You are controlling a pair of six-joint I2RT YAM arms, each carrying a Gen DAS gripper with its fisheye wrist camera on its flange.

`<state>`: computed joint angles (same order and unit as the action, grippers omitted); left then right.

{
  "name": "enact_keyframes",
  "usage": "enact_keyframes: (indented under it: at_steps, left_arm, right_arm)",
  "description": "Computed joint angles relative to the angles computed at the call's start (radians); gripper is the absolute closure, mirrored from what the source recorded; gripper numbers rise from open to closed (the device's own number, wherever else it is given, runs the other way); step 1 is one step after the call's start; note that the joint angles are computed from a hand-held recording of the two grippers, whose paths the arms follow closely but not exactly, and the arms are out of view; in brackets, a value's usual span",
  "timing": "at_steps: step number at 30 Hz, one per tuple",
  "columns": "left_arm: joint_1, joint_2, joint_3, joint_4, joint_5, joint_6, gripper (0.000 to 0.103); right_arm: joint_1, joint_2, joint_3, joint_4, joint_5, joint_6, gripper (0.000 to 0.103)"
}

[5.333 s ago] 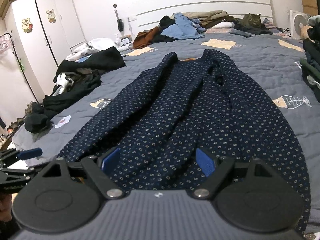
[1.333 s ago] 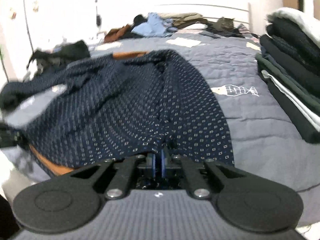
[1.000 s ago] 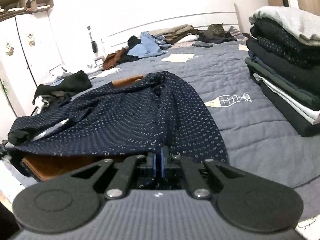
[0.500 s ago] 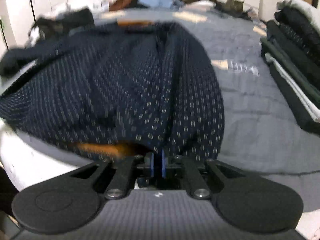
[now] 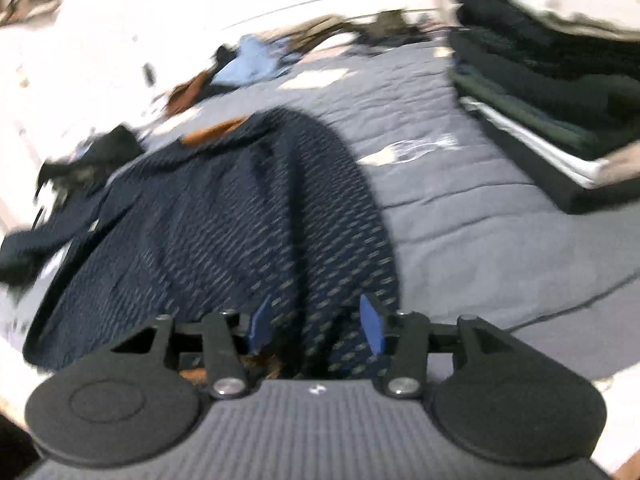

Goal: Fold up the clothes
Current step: 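Grasp the jacket front with the right gripper while the left gripper holds the edge, then release the navy shirt with both grippers and let it lie flat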

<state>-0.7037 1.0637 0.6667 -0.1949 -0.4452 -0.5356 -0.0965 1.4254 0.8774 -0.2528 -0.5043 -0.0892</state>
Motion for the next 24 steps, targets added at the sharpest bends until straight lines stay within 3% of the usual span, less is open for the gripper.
enact_keyframes:
  at_steps: [4, 11, 16, 19, 21, 23, 24]
  left_arm:
    - [-0.020, 0.058, -0.019, 0.028, 0.002, 0.031, 0.061]
    - [-0.048, 0.079, -0.014, 0.050, -0.016, 0.013, 0.060]
    - [-0.047, 0.125, 0.019, -0.004, -0.010, -0.003, 0.059]
    - [-0.053, 0.127, 0.027, -0.030, -0.030, -0.019, 0.059]
    - [-0.055, 0.123, 0.027, -0.029, -0.033, -0.024, 0.059]
    - [-0.060, 0.115, 0.025, -0.027, -0.037, -0.022, 0.059]
    - [-0.064, 0.112, 0.025, -0.027, -0.042, -0.023, 0.059]
  right_arm:
    - [-0.039, 0.058, 0.032, 0.002, 0.014, 0.057, 0.051]
    - [0.020, 0.176, 0.087, -0.056, 0.135, -0.005, 0.049]
    - [0.060, 0.249, 0.120, -0.103, 0.182, -0.005, 0.049]
    - [0.101, 0.227, 0.068, -0.042, 0.230, -0.026, 0.049]
    - [0.123, 0.218, 0.041, -0.005, 0.248, -0.039, 0.056]
    - [0.112, 0.213, 0.043, -0.003, 0.214, -0.021, 0.090]
    - [0.093, 0.206, 0.049, -0.007, 0.184, 0.005, 0.093]
